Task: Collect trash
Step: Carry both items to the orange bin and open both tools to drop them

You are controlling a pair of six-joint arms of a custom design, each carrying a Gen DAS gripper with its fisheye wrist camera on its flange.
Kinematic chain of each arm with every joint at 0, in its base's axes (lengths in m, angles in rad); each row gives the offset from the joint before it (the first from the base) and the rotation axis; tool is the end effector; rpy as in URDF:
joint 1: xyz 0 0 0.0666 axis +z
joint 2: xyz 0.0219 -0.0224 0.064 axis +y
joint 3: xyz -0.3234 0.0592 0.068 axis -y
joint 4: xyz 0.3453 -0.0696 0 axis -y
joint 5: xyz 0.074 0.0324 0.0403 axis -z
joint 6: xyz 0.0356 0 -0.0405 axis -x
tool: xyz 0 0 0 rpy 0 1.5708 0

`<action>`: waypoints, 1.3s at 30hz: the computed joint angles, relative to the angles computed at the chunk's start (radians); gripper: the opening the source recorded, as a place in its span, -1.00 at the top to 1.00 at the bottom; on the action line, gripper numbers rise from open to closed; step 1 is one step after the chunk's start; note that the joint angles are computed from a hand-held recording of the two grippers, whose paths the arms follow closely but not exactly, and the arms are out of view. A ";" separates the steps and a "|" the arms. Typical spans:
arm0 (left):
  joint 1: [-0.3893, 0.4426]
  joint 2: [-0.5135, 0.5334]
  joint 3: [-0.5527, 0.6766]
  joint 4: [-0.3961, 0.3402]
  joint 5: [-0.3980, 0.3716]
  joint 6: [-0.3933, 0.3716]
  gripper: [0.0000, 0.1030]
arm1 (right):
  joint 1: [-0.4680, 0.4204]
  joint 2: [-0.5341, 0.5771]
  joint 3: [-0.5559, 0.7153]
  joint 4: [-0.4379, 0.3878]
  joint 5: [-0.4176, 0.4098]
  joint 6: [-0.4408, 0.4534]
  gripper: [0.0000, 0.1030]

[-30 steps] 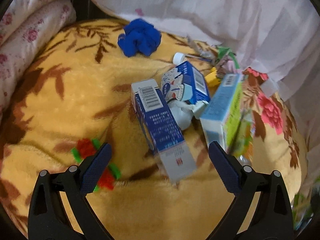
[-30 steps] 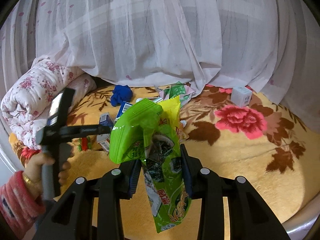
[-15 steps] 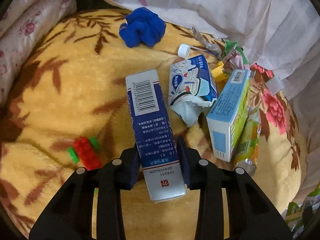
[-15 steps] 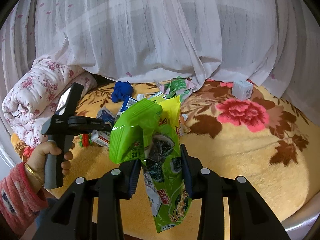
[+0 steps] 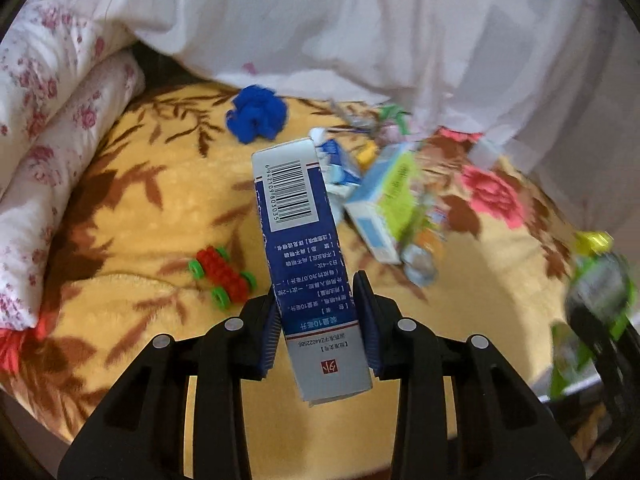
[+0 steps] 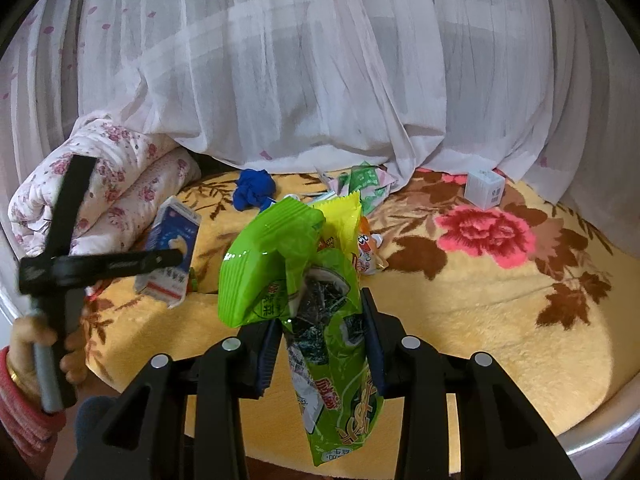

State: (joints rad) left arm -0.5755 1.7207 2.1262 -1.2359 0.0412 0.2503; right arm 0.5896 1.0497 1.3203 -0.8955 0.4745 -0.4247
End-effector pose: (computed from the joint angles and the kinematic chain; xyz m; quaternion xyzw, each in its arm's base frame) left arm 0.4424 -0.2892 0.4954 0.1582 0.9186 -0.1627 0.3236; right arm 0.2904 0.1742 0.4753 0.0354 0.8712 0.0321 0.4886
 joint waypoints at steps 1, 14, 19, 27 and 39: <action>-0.008 -0.039 -0.047 0.021 -0.007 -0.018 0.35 | 0.009 -0.005 -0.001 -0.002 0.008 -0.004 0.27; -0.083 -0.369 -0.505 0.160 0.032 -0.060 0.35 | 0.170 -0.066 -0.074 -0.045 0.088 -0.058 0.26; -0.129 -0.441 -0.638 0.154 0.021 -0.107 0.35 | 0.241 -0.071 -0.125 -0.087 0.070 -0.103 0.26; -0.169 -0.455 -0.775 0.073 0.046 -0.200 0.35 | 0.300 -0.042 -0.225 -0.159 -0.034 -0.201 0.24; -0.192 -0.304 -0.810 -0.016 0.132 -0.207 0.35 | 0.262 0.051 -0.356 -0.115 -0.243 -0.298 0.24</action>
